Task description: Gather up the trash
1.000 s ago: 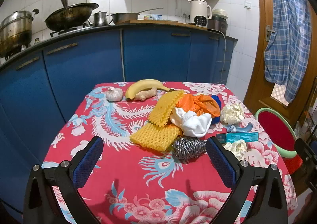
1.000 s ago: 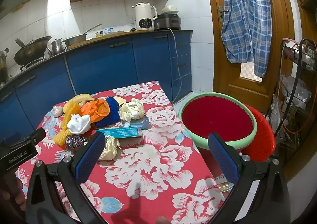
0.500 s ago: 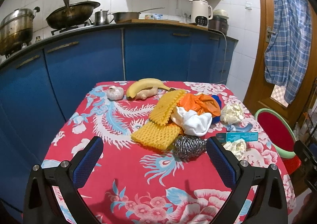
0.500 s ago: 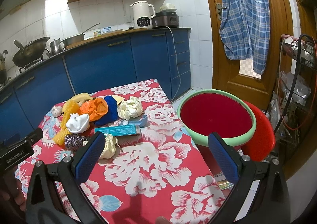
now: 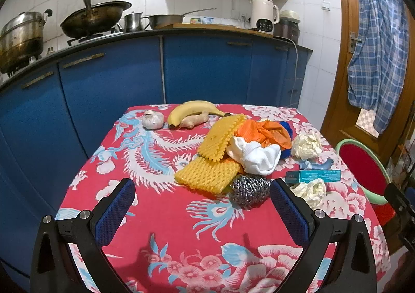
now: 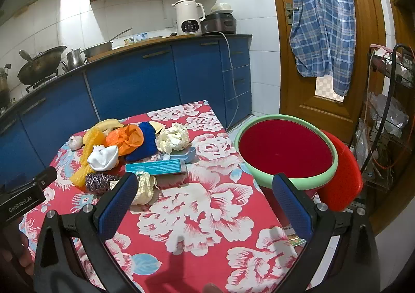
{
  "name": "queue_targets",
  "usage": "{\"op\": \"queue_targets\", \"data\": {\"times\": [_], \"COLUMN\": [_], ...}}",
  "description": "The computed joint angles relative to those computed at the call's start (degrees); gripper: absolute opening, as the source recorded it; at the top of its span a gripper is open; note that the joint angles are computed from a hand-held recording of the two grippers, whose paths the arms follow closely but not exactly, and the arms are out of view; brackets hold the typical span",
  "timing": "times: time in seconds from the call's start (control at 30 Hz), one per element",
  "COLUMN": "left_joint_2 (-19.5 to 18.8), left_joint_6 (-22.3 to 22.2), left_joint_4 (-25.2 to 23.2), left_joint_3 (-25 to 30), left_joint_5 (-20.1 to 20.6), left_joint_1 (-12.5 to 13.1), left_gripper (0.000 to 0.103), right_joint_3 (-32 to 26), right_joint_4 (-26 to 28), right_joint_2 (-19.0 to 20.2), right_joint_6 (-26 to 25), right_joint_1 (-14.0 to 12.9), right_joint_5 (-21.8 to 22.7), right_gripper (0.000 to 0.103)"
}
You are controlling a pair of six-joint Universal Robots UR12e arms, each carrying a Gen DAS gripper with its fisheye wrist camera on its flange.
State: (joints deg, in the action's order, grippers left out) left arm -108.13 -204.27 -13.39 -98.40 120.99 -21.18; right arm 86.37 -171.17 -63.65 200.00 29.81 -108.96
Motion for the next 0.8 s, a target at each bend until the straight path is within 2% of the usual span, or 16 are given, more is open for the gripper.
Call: {"op": "queue_targets", "data": {"times": [0.37, 0.8], "left_joint_2": [0.2, -0.1], "left_joint_6": [-0.9, 0.2], "left_joint_4": [-1.1, -2.1], "left_joint_3": [-0.1, 0.6], "left_joint_5": [0.1, 0.5], "left_joint_1": [0.2, 0.4], "left_gripper": [0.103, 0.103], "right_joint_3": [0.0, -0.4], "right_joint_4": [0.0, 0.7], "right_joint_2": [0.0, 0.3], "right_joint_6": [0.1, 0.1], "right_joint_1": [0.0, -0.1], "right_joint_5": [0.0, 0.8], "right_gripper": [0.102, 0.102]}}
